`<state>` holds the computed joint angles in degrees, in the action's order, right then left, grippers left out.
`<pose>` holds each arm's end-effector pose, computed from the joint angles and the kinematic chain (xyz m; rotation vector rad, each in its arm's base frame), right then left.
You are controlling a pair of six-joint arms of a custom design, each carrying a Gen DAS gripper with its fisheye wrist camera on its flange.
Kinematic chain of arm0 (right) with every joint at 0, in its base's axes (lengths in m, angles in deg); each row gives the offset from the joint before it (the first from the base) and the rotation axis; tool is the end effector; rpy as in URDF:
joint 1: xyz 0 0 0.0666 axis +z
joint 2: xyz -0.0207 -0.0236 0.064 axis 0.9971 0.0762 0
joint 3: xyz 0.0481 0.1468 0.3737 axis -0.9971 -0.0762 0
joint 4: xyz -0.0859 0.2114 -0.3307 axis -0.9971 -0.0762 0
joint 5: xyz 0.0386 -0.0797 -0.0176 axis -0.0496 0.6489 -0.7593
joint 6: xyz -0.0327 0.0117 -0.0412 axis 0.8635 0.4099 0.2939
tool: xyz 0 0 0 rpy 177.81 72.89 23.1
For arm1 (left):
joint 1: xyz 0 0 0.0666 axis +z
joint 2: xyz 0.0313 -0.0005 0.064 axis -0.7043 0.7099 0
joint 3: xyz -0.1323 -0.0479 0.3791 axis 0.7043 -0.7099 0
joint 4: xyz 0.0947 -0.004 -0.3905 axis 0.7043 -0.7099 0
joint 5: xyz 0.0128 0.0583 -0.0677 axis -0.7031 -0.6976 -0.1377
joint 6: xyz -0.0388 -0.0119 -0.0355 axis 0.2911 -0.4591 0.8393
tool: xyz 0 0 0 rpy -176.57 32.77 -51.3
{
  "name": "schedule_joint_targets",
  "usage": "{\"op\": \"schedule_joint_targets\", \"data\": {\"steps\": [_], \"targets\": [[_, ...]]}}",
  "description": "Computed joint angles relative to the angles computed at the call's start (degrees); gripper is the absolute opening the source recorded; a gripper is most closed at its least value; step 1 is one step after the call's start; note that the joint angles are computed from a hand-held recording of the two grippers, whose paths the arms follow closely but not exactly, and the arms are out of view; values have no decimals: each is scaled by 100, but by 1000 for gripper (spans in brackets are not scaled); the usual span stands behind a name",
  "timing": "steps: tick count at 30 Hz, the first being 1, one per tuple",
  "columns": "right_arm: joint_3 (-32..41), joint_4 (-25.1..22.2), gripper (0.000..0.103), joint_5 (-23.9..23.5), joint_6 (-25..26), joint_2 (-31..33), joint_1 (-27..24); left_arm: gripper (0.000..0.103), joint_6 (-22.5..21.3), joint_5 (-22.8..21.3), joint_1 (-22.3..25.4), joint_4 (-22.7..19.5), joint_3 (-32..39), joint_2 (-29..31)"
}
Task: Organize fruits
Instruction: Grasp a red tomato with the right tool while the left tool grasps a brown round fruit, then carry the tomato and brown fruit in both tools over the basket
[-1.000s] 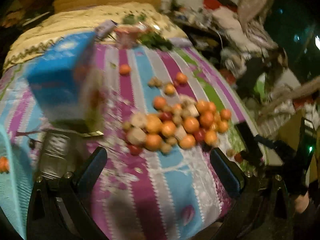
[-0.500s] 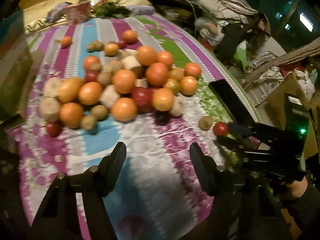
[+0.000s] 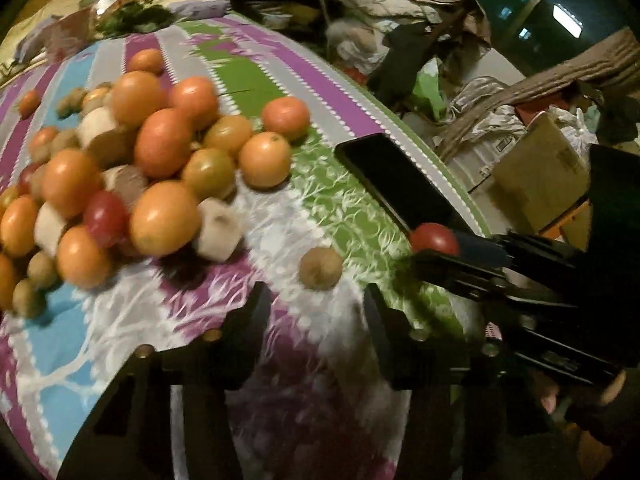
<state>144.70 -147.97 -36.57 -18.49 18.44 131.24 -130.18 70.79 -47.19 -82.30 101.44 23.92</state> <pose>0.3257 0.3094 0.4568 0.3811 2.4586 0.1078 0.4582 -0.0421 0.4058 1.2061 2.4161 -0.8401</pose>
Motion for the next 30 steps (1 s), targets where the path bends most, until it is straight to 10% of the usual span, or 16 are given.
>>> {"op": "schedule_joint_targets", "data": {"steps": [17, 30], "targets": [[489, -924, 29, 180, -1086, 382, -175, 26, 1105, -186, -234, 1172, -402, -312], [2480, -1599, 29, 911, -552, 1427, -18, 26, 1902, -390, 1005, 1371, 1012, -346]]}}
